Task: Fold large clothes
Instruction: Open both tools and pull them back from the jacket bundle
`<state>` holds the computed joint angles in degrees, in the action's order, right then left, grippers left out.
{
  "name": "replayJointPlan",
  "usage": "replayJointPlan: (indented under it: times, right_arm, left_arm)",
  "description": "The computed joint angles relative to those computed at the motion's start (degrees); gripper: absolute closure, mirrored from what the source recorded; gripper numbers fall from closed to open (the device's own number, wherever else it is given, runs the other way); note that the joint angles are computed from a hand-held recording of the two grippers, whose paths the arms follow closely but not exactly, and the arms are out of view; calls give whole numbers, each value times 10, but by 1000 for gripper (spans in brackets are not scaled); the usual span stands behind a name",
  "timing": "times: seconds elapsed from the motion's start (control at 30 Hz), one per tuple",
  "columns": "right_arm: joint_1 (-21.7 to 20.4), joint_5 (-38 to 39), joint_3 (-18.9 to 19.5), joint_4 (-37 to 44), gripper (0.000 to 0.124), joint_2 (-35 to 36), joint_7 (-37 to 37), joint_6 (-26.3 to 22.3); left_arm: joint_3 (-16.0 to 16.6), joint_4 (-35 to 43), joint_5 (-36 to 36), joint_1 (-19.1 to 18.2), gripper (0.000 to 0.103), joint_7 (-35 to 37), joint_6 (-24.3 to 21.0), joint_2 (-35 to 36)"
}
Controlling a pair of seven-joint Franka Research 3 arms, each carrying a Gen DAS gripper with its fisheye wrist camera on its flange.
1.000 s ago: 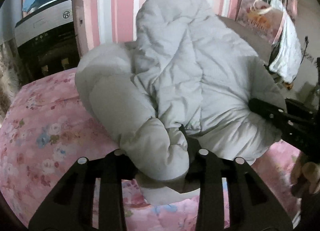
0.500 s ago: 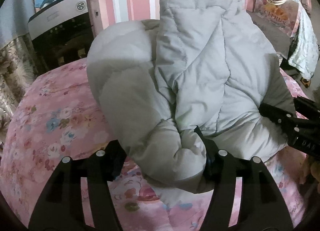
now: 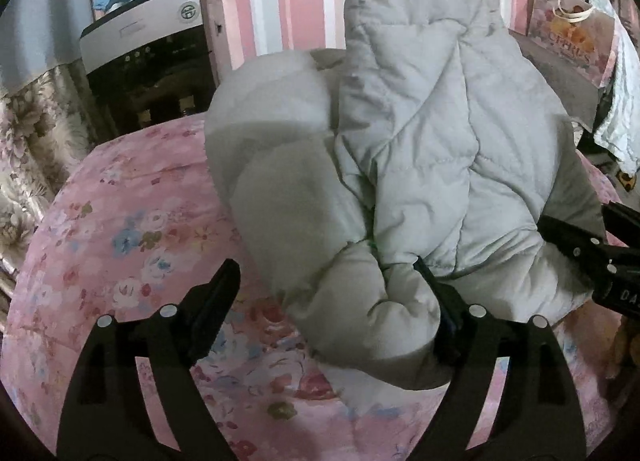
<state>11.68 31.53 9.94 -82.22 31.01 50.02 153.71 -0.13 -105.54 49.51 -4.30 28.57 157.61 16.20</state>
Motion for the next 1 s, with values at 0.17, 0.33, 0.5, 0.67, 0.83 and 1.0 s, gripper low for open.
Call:
replayJointPlan:
  times: [0.17,0.33,0.5,0.67,0.83,1.0]
  right_arm:
    - [-14,17,8,11,54,-1,-7,-29]
    - [-33,72,24,-28,46,-44,-51,-33]
    - [-40,137,25,-68,42,-85,-110,-20]
    - [-33,186,17,-103,38,-123,-145,-2]
    - [-23,244,14,-139,29,-165,-179,29]
    - [-1,266,6,-159,26,-190,-221,56]
  left_arm:
    - [0,2,4,-6,14,-17,-23,-5]
    - [-4,-7,24,-9,4,-41,-60,-29]
    - [-18,-19,19,0,3,-42,-64,-49]
    - [-25,-29,36,0,3,-56,-76,-68]
    - [-32,-46,64,4,3,-84,-91,-98]
    - [-45,-61,108,6,3,-118,-127,-130]
